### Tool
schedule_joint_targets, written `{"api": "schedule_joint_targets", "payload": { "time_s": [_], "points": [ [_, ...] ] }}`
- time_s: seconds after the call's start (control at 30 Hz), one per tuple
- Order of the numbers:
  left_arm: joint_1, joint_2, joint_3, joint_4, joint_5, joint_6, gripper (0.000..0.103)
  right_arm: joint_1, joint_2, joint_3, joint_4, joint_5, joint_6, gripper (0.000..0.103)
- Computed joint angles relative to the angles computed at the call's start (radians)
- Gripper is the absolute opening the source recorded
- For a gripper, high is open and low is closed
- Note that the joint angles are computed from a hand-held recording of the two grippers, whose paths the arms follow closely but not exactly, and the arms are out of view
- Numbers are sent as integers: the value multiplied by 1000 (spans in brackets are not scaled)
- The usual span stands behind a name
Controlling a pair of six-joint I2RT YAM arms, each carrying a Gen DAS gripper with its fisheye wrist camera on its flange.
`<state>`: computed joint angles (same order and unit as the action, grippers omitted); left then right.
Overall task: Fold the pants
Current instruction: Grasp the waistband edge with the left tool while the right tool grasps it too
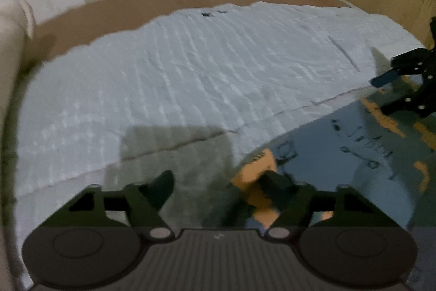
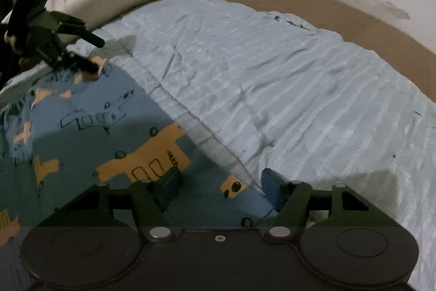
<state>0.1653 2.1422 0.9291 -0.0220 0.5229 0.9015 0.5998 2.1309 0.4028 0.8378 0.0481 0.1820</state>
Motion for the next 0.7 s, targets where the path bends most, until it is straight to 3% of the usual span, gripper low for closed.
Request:
{"api": "schedule_joint_targets", "payload": {
  "time_s": [0.07,0.13,0.23,0.33,0.5,0.7],
  "points": [
    [-5,3,23,-67,6,25,49,8,-12,6,-26,0,2,46],
    [-21,-4,16,-80,-25,20,20,25,-37,14,-75,11,-3,35],
    [-36,-29,-26,-34,-64,-40,5,53,-68,33,-156,34,-3,14],
    [-45,-78,-106,68,-71,-77,2,109,-101,50,-226,125,-6,2],
    [-38,-186,-215,216,-57,-69,1,187,-175,92,-326,338,-40,1],
    [-42,-183,-234,400,-72,-227,1,224,-113,211,-329,586,-144,1]
  ]
}}
